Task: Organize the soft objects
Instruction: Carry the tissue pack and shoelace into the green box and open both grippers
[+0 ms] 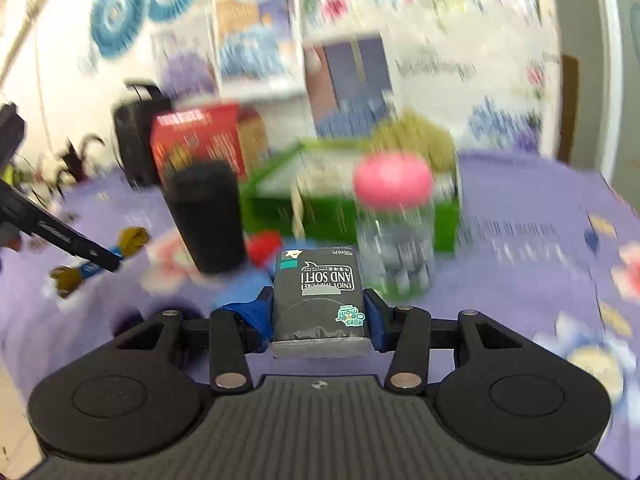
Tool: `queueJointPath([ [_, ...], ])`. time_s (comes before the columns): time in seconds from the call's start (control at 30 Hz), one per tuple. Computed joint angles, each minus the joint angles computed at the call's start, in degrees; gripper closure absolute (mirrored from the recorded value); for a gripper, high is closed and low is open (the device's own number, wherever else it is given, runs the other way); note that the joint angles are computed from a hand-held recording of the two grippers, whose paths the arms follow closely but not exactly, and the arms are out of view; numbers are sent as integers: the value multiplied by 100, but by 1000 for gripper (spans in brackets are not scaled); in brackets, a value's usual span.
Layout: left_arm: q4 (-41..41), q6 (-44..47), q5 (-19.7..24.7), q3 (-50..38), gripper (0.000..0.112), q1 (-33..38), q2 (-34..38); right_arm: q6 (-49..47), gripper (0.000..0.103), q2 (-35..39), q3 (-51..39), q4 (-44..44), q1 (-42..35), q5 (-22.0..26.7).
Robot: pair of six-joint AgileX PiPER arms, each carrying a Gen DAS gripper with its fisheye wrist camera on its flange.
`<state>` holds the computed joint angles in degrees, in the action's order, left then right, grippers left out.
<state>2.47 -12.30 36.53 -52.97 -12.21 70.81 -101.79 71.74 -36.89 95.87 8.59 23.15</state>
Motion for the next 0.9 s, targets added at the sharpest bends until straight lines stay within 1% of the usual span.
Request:
queueJointPath([
  [0.07, 32, 129, 123, -683, 98, -28, 328, 198, 73, 333, -668, -248, -51, 202],
  [0.13, 151, 153, 281, -1554, 98, -55, 864, 617, 73, 827, -1544, -710, 50, 101],
  [0.17, 18, 344, 354, -2011, 98, -15, 1172, 1095, 73, 1095, -2039, -1209, 127, 5],
  [0.27, -104, 516, 867, -3695, 98, 3, 2318, 2715, 72, 2040, -3573, -2928, 345, -116],
  [0.37, 285, 245, 1393, -5414, 98, -140, 3502, 4295, 72, 3031, -5103, -4647, 488, 180],
  [0.4, 401, 165, 1656, -5983, 98, -174, 3879, 4780, 72, 3327, -5562, -5220, 561, 290],
  [0.43, 632, 28, 1901, -6527, 97, -242, 4243, 5224, 72, 3578, -5957, -5725, 626, 376],
  [0.47, 842, -79, 2125, -7021, 97, -309, 4579, 5478, 72, 3797, -6281, -6002, 658, 443],
  [0.5, 994, -118, 2404, -7550, 92, -349, 4922, 5705, 71, 4008, -6597, -6181, 665, 555],
  [0.53, 1206, -167, 2690, -8108, 64, -400, 5277, 6075, 70, 4256, -7018, -6471, 663, 795],
  [0.57, 1288, -142, 2859, -8438, 48, -421, 5498, 6482, 69, 4471, -7403, -6791, 678, 1004],
  [0.6, 1309, -141, 2870, -8538, 28, -421, 5576, 6753, 69, 4605, -7639, -6993, 690, 1080],
  [0.63, 1358, -209, 2736, -8410, 26, -435, 5512, 6794, 68, 4652, -7695, -6992, 685, 1002],
  [0.67, 1433, -272, 2418, -8052, 26, -432, 5349, 6668, 68, 4637, -7639, -6834, 665, 872],
  [0.7, 1490, -291, 2290, -7901, 26, -443, 5269, 6575, 68, 4626, -7613, -6702, 641, 815],
  [0.77, 1691, -415, 2003, -7504, 26, -498, 5048, 6468, 68, 4676, -7711, -6540, 600, 865],
  [0.83, 1948, -570, 1811, -7177, 24, -589, 4854, 6379, 68, 4571, -7526, -6462, 601, 757],
  [0.9, 2101, -664, 1670, -6857, 23, -661, 4625, 6421, 67, 4467, -7408, -6564, 627, 736],
])
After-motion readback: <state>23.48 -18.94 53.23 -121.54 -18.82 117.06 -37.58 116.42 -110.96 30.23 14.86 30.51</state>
